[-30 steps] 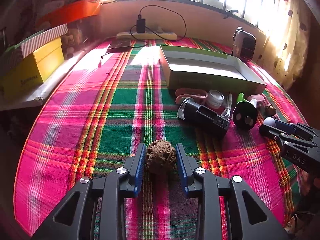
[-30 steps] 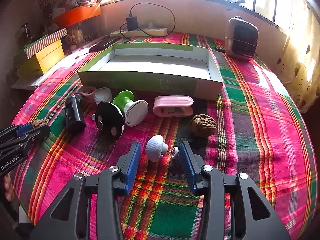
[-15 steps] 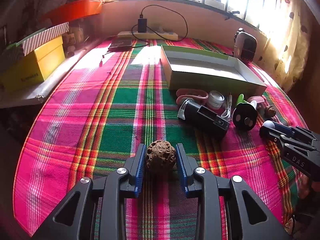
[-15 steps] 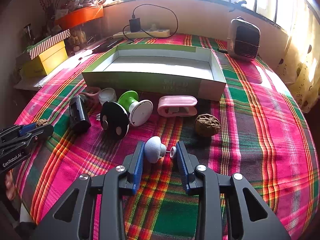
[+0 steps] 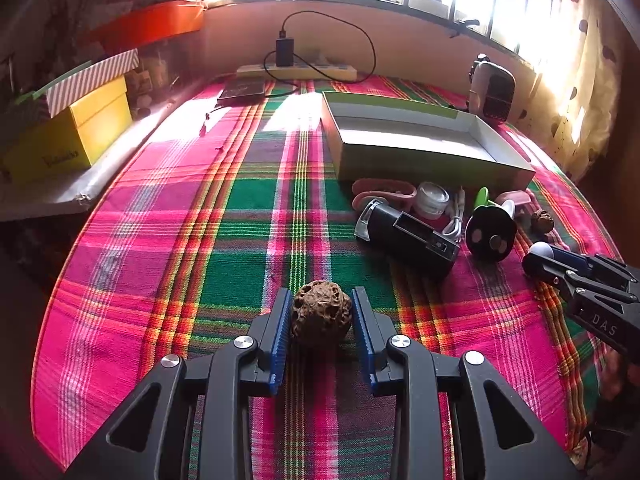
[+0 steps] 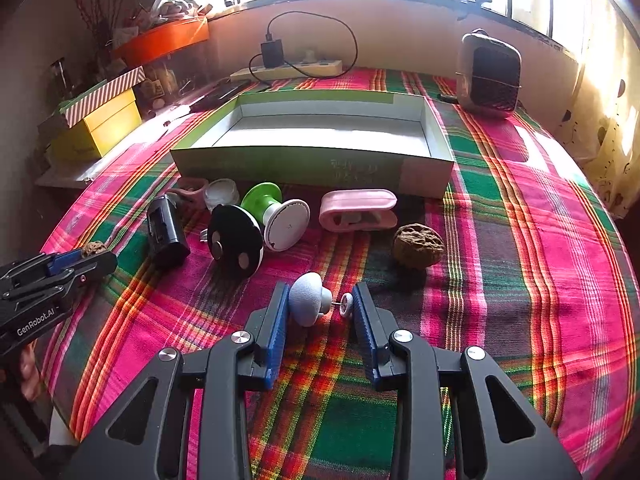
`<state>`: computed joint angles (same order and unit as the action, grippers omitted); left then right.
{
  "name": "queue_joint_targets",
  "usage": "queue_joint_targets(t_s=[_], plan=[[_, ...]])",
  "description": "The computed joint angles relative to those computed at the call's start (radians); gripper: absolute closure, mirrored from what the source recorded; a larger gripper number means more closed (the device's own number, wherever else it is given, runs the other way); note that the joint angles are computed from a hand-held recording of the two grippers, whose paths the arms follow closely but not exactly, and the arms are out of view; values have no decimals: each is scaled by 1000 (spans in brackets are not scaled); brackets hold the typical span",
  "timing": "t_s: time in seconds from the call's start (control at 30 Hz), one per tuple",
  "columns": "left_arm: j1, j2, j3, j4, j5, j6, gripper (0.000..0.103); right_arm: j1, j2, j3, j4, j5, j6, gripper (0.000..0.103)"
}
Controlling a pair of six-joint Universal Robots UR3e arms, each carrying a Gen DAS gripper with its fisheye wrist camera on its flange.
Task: Organize objects
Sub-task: 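Close the right tool on the white mushroom knob while the left tool lifts the seed ball, then carry the white knob with the right tool while the left tool carries the seed ball over the box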
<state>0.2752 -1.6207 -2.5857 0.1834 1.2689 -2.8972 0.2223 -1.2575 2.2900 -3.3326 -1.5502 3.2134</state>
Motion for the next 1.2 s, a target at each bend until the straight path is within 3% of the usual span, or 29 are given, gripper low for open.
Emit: queue_joint_targets(t_s=[0.47,0.9,1.2], plan=[[-48,16,51,-49,12,-19,75,-12,-41,25,-4,4,1,70],[-122,-3,175,-119,36,-45,75,-24,-75,6,45,-2,-1,70],[-154,-35,291,-172,6,-62,75,-43,-100,-59,98,27,-15,70]])
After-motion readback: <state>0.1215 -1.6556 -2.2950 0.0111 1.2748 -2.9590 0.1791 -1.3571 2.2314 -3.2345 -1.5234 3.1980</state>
